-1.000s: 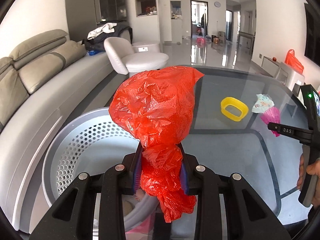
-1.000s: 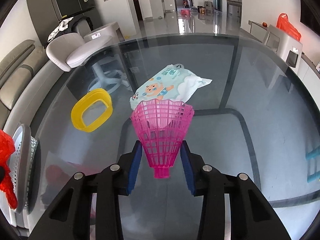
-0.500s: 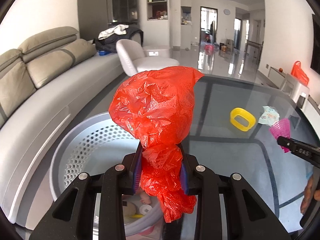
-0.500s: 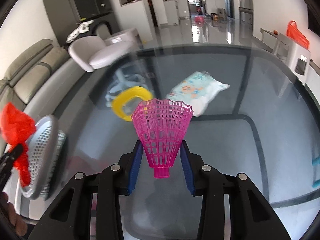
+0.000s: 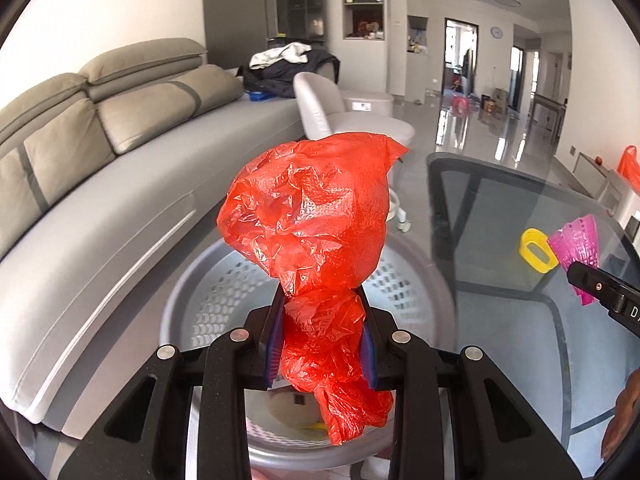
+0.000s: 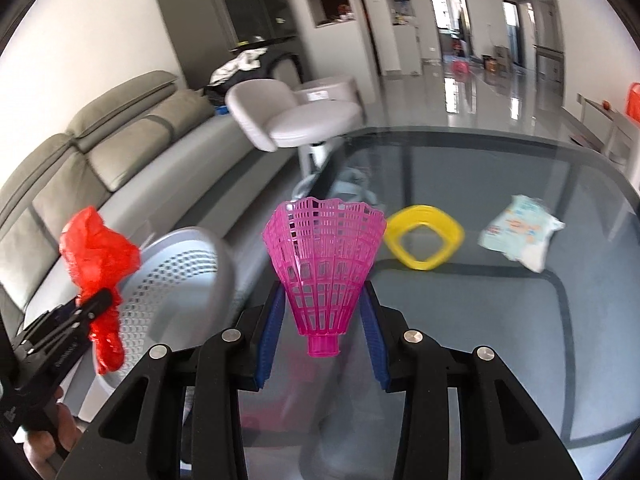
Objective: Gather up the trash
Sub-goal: 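Carry the bag and shuttlecock over the basket and open both tools to drop them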
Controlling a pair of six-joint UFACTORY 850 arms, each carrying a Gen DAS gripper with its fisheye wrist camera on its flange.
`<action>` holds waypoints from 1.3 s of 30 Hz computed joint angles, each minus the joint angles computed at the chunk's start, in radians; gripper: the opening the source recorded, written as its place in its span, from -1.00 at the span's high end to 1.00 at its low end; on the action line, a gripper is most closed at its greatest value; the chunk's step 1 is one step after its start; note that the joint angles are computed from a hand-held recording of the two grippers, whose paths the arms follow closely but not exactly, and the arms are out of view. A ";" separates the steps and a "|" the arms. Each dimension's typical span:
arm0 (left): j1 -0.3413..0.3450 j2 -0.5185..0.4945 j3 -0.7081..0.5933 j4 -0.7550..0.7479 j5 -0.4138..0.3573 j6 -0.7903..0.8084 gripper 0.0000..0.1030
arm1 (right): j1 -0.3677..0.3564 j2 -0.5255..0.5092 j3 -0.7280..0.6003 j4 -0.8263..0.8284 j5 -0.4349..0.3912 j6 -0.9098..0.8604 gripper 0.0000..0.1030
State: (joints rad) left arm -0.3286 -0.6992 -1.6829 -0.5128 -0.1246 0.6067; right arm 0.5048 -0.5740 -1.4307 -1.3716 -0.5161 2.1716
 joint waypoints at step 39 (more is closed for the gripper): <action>0.084 -0.049 -0.055 0.264 -0.109 -0.237 0.37 | 0.031 -0.278 -0.406 0.329 0.148 -0.501 0.26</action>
